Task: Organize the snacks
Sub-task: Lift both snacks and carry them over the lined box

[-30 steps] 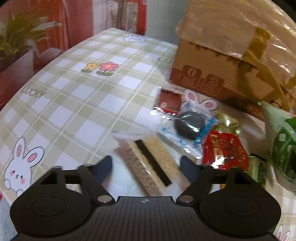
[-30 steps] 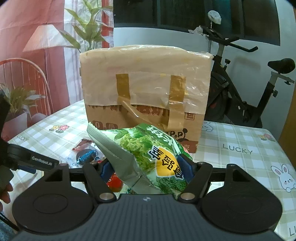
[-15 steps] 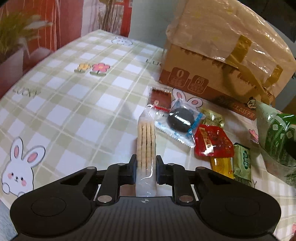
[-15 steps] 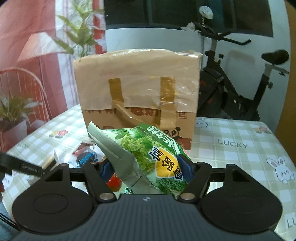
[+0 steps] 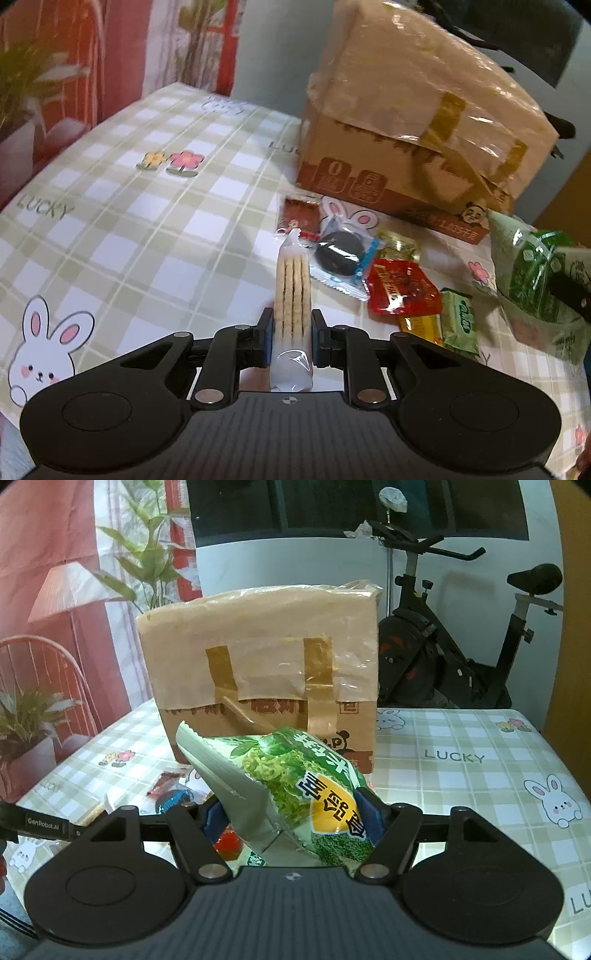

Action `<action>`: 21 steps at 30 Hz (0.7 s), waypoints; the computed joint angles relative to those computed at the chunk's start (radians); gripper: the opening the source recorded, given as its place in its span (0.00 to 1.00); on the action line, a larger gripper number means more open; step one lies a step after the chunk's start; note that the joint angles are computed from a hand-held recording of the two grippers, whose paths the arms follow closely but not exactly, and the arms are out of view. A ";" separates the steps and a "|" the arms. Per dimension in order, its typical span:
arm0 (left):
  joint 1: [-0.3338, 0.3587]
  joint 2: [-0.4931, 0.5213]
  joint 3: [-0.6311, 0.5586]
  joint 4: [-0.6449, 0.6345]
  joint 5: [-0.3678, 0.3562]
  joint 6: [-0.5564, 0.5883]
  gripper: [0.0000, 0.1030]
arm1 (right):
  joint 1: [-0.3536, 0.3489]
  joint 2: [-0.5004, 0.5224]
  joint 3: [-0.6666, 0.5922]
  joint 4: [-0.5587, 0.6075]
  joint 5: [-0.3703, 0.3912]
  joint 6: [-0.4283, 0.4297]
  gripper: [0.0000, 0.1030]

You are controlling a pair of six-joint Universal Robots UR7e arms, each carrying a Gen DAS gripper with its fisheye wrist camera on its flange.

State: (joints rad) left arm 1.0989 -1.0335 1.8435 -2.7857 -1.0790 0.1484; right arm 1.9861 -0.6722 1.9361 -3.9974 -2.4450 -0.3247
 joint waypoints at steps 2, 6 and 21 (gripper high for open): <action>-0.004 -0.002 0.006 0.004 0.006 0.009 0.20 | 0.003 -0.008 0.006 0.005 -0.001 0.015 0.69; -0.001 0.000 0.010 0.025 0.019 -0.014 0.20 | 0.008 -0.019 0.018 0.006 -0.016 0.036 0.69; -0.058 -0.047 -0.012 -0.065 -0.085 0.031 0.20 | 0.052 -0.067 0.060 -0.022 -0.031 0.115 0.69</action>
State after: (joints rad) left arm 1.0408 -1.0802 1.8312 -2.8511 -1.1641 0.1797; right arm 2.0381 -0.7391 1.9957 -4.0194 -2.4762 -0.2101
